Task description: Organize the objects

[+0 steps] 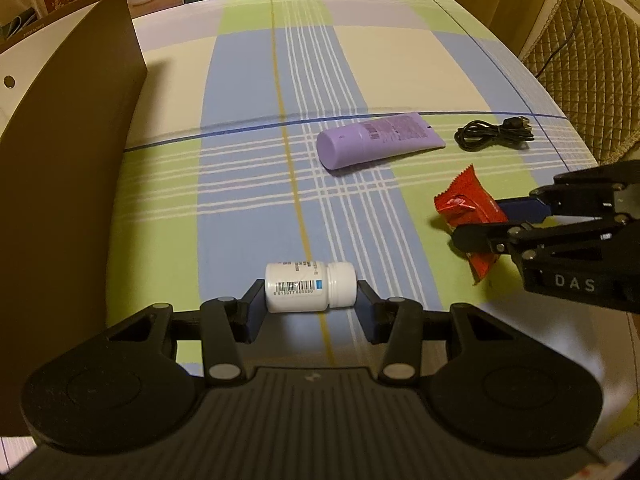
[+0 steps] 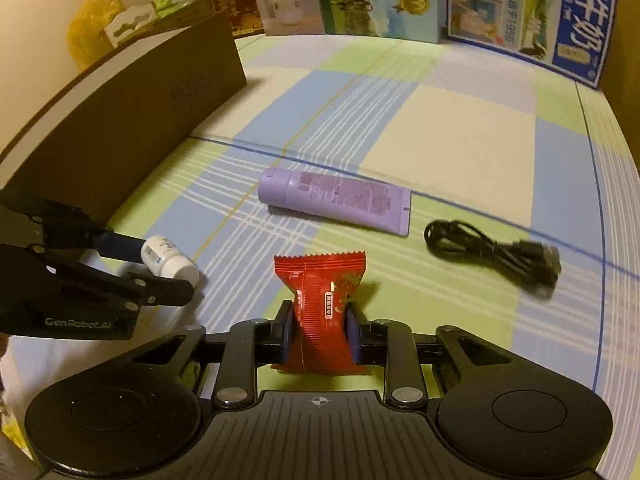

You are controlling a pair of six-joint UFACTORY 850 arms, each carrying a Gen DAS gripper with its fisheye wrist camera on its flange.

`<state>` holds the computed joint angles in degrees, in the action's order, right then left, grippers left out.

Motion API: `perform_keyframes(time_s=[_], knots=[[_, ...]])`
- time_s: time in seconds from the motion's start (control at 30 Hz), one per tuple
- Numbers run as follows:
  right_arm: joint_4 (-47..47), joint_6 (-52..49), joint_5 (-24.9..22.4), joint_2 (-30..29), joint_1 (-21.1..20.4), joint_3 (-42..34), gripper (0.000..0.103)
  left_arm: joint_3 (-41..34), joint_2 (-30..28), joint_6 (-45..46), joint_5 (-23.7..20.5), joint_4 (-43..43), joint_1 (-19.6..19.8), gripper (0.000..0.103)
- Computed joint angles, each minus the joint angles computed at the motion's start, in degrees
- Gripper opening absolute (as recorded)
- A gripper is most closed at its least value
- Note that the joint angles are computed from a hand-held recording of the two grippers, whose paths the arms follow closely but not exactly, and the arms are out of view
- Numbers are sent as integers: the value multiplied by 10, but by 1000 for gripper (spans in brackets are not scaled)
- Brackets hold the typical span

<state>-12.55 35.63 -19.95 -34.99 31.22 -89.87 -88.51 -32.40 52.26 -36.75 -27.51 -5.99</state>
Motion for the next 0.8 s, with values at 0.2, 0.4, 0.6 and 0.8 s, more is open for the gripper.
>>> perform_keyframes(time_s=[0.2,0.4,0.6,0.8], knots=[[-14,35,0,15,7,5,23,8,11,9,-5,-13,3,41],[-66,93,10,29,18,7,23,17,31,39,-16,-49,12,41],[-112,153,9,37,29,-1,23,21,56,77,-28,-94,26,41],[-129,185,2,43,43,-20,23,27,83,129,-40,-154,49,41]])
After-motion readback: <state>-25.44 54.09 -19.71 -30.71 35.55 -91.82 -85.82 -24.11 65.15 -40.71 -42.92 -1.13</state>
